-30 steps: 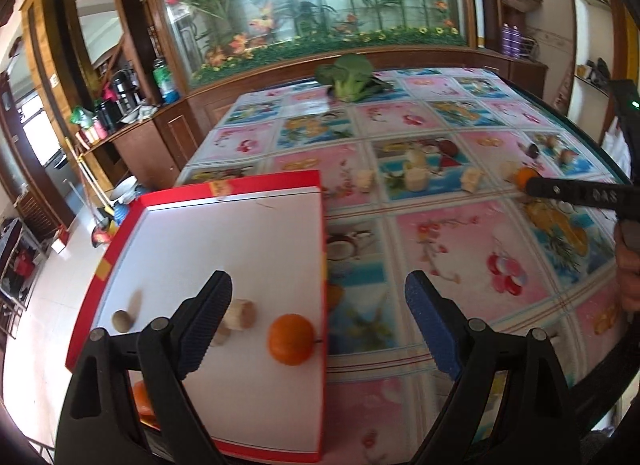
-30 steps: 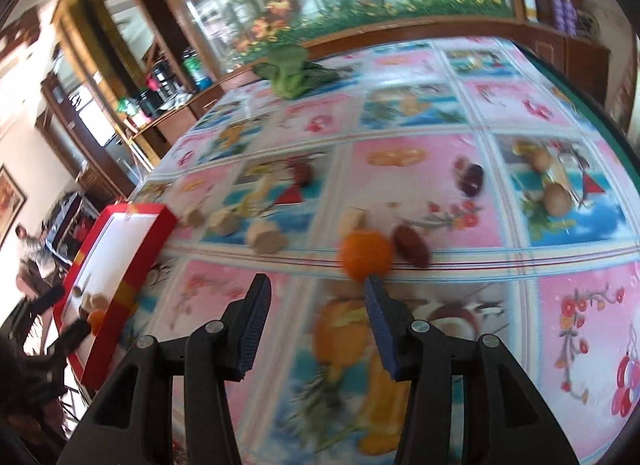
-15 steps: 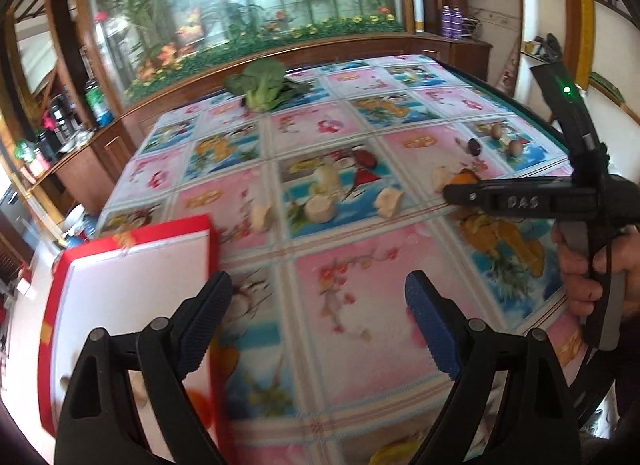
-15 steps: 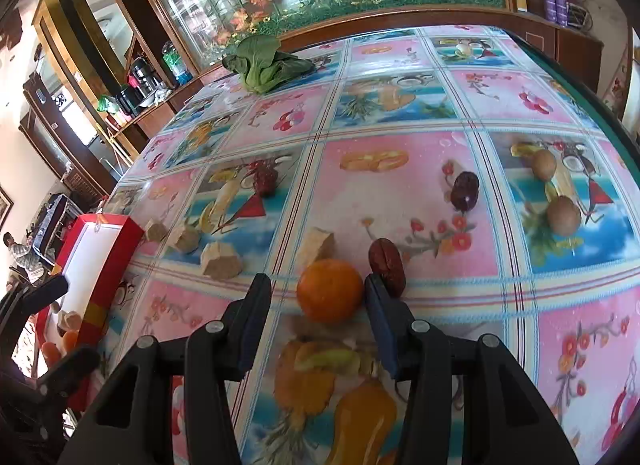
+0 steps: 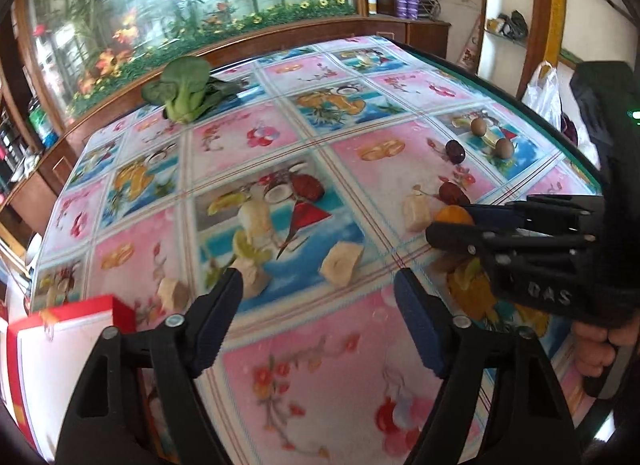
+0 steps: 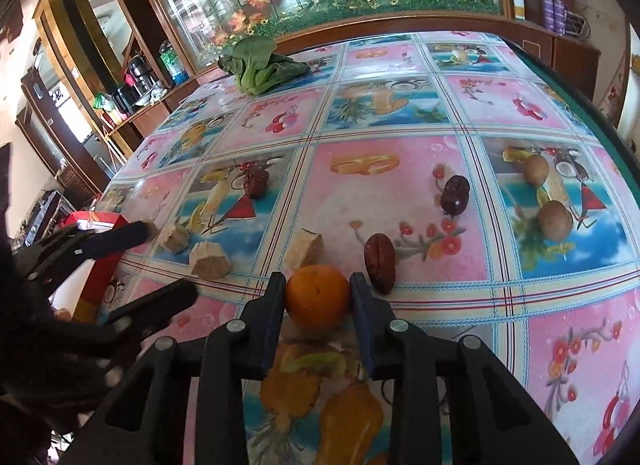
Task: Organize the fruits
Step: 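Grasp a beige chunk with the left tool while the right grasps an orange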
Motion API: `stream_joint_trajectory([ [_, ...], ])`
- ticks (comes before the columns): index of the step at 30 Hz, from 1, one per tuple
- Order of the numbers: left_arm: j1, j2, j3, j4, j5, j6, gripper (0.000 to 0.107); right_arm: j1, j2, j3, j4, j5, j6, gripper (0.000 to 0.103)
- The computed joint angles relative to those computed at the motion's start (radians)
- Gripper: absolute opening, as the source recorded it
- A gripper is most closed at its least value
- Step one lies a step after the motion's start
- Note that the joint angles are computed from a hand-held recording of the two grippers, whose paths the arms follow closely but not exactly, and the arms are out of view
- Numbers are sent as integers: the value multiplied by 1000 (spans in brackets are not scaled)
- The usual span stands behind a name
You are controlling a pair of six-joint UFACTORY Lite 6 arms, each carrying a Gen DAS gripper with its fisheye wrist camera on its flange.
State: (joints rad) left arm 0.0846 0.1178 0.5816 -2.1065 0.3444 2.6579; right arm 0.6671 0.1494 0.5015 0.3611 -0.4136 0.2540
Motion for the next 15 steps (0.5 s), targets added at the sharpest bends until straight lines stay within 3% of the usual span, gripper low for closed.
stream_joint_trajectory([
  [2, -28, 54, 49, -7, -23, 1, 63, 0, -4, -4, -9, 2, 8, 31],
  [6, -44, 137, 120, 63, -34, -69, 55, -11, -15, -16, -63, 3, 59, 31],
  [8, -45, 178, 153, 128, -36, -132, 39, -10, -15, -16, -61, 3, 58, 31],
  [13, -22, 197, 150, 209, 12, -208, 23, -9, -17, -17, -56, 1, 55, 31],
  [15, -19, 190, 140, 212, 20, -214, 22, -7, -22, -22, -75, -3, 73, 31],
])
